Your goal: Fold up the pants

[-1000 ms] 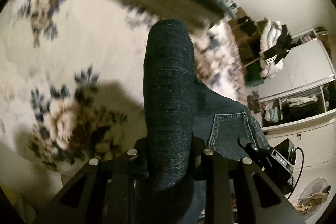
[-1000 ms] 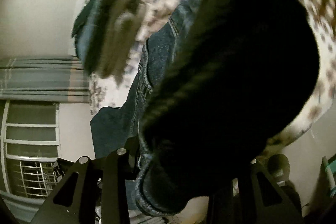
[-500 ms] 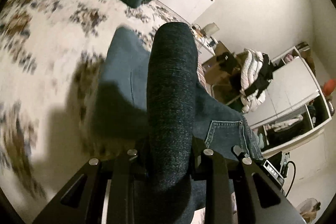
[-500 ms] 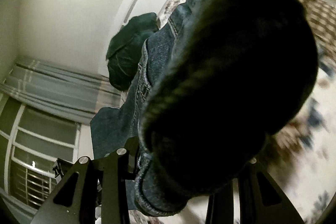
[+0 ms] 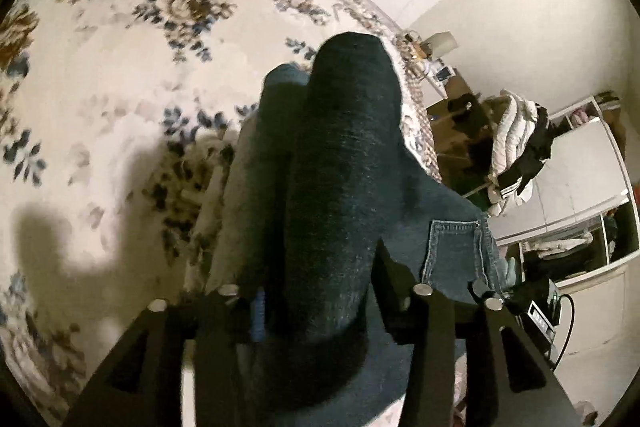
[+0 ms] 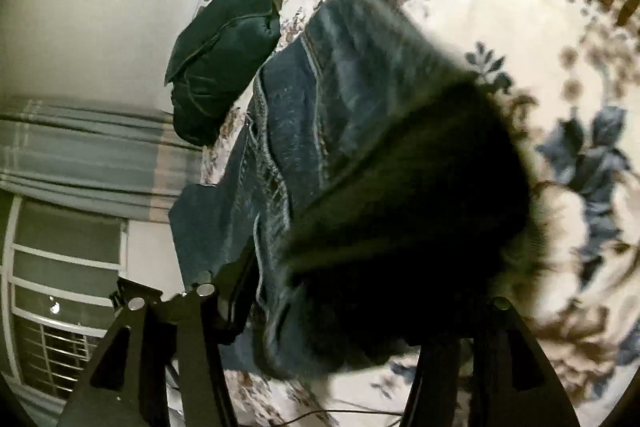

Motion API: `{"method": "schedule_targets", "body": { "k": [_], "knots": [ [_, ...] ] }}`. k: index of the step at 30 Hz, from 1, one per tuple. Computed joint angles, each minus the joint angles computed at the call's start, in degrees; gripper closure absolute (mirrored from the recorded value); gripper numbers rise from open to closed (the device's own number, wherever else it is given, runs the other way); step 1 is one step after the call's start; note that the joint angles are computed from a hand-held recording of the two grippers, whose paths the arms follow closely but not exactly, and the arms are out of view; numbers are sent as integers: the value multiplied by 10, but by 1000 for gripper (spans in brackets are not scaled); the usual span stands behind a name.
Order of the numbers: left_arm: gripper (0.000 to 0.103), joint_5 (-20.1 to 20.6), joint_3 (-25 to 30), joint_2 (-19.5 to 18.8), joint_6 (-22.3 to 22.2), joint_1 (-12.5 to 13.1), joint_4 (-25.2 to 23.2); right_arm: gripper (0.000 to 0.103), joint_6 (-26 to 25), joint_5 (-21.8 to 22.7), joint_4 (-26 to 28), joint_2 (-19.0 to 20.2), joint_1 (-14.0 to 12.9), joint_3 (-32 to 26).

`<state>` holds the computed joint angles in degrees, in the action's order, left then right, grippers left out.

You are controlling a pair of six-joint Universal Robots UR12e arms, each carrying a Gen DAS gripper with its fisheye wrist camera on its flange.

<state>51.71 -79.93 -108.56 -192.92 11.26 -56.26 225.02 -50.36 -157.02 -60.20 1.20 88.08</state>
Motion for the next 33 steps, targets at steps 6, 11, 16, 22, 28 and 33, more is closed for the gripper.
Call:
{"method": "schedule_targets", "body": {
  "k": [6, 11, 16, 22, 28, 33],
  "knots": [
    [48, 70, -9, 25, 1, -8, 20, 41, -32, -66, 53, -51, 2, 47],
    [31, 177, 6, 16, 57, -30, 6, 36, -67, -176, 130, -65, 29, 16],
    [32, 261, 24, 30, 80, -52, -27, 17, -135, -297, 220, -89, 63, -13],
    [7, 333, 7, 67, 93, -82, -24, 0, -204, -461, 276, -117, 107, -34],
    [2, 357, -10, 110, 97, -101, -34, 0, -226, -516, 285, -169, 131, -21],
    [2, 362, -18, 153, 99, -117, -43, 0, -234, -520, 293, -224, 137, -4]
  ]
}}
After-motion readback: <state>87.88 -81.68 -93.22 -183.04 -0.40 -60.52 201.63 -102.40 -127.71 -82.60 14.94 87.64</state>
